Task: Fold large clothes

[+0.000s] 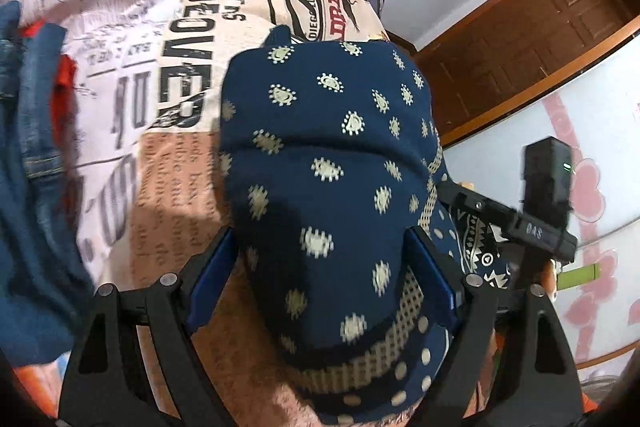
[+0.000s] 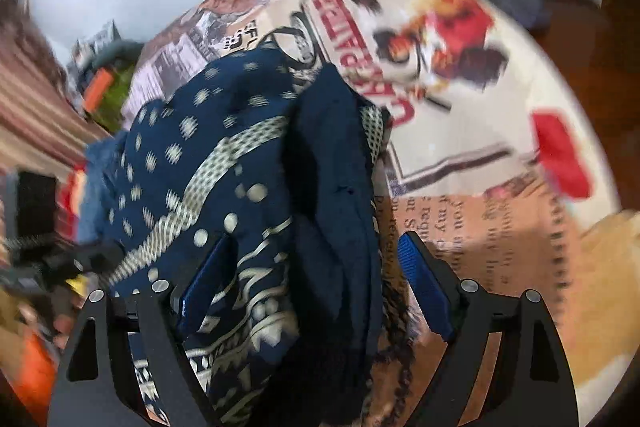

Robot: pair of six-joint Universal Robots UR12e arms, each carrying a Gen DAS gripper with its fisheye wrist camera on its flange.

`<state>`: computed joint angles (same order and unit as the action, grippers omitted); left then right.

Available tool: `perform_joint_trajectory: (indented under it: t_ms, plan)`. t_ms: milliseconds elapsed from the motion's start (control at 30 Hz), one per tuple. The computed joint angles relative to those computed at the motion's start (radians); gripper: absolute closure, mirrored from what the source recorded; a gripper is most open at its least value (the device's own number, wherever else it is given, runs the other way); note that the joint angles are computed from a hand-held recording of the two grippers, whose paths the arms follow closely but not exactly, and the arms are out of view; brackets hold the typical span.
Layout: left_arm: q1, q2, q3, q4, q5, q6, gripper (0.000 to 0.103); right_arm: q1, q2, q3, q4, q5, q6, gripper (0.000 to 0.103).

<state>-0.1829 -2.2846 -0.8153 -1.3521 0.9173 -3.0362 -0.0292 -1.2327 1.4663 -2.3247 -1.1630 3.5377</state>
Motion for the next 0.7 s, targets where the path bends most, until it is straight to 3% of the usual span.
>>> perform_joint_trajectory:
  t_ms: [100,367,467,533,700]
  plan:
    - [-0.008,-0.022,0.029,-0.012,-0.002,0.005,0.012,-0.033,0.019,0.016,-0.025,0.128,0.042,0.007]
    - [-0.011,-0.072,0.099,-0.061,-0.040,0.000,0.008,-0.041,0.052,0.005,-0.051,0.247,0.062,0.005]
    - [-0.010,-0.082,0.116,-0.075,-0.046,0.000,0.009,-0.044,0.061,0.006,-0.068,0.326,0.079,0.018]
    - [-0.010,-0.085,0.123,-0.079,-0.047,-0.007,0.013,-0.040,0.059,0.006,-0.081,0.328,0.089,0.032]
    - [-0.007,-0.073,0.134,-0.091,-0.046,0.022,0.035,-0.027,0.037,-0.010,-0.045,0.286,0.099,0.067]
